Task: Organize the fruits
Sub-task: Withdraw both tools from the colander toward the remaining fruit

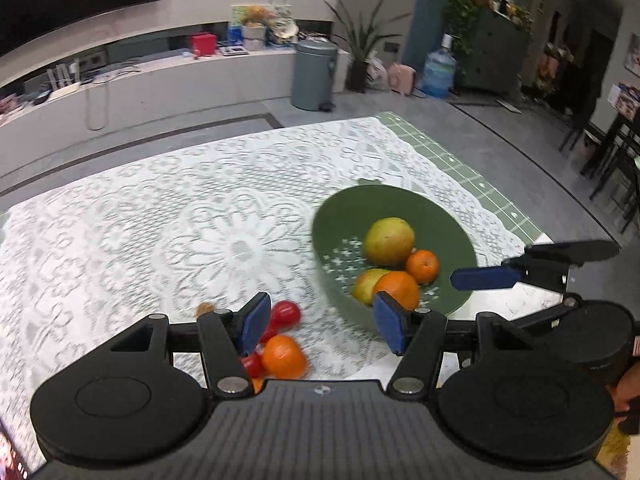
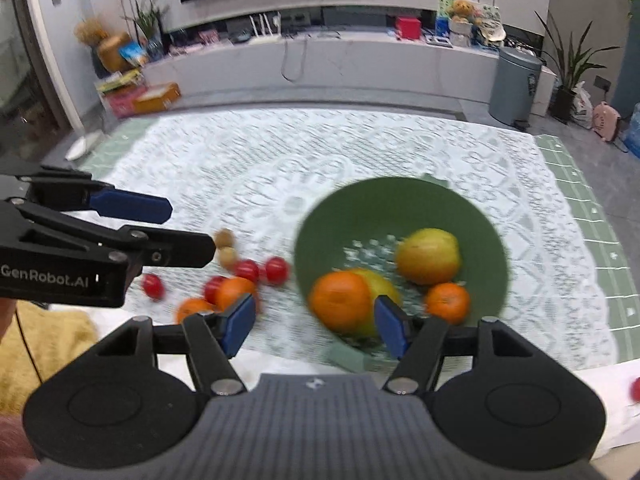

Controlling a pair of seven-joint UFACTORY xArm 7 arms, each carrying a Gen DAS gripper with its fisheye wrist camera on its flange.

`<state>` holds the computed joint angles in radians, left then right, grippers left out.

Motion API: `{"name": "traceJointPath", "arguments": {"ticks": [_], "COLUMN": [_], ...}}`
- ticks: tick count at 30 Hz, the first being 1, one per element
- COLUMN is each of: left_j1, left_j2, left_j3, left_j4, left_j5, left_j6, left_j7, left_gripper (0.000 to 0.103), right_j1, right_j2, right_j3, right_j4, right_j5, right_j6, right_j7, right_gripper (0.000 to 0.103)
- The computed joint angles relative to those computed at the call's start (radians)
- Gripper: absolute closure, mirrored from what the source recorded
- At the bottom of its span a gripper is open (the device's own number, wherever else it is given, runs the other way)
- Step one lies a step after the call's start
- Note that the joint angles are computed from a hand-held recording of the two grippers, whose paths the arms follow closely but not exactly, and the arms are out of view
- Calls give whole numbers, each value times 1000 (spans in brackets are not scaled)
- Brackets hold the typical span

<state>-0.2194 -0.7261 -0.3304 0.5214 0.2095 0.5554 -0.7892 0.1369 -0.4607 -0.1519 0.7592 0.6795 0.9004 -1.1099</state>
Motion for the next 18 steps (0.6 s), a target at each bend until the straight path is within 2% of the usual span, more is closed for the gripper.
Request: {"name": "traceJointPath", "arguments": {"ticks": [11, 14, 18], "left_j1": [-15, -28, -27], "left_j2": [-224, -281, -357], "left_j3": [-3, 20, 36], "left_j4": [-120, -174, -243], "left_j5": [-15, -29, -48], "left_j6": [145, 124, 96], "left_j7": [-63, -58, -59], "left_gripper": [33, 33, 33], "right_j1": [62, 89, 142], "right_j2": [-148, -171, -206], "right_j3": [-3, -1, 10], "right_j4": [-193, -232, -290], "right_j5": [143, 161, 188], "right_j6": [-70, -90, -171], "right_j7": [34, 33, -23], "right_gripper": [39, 39, 39]}}
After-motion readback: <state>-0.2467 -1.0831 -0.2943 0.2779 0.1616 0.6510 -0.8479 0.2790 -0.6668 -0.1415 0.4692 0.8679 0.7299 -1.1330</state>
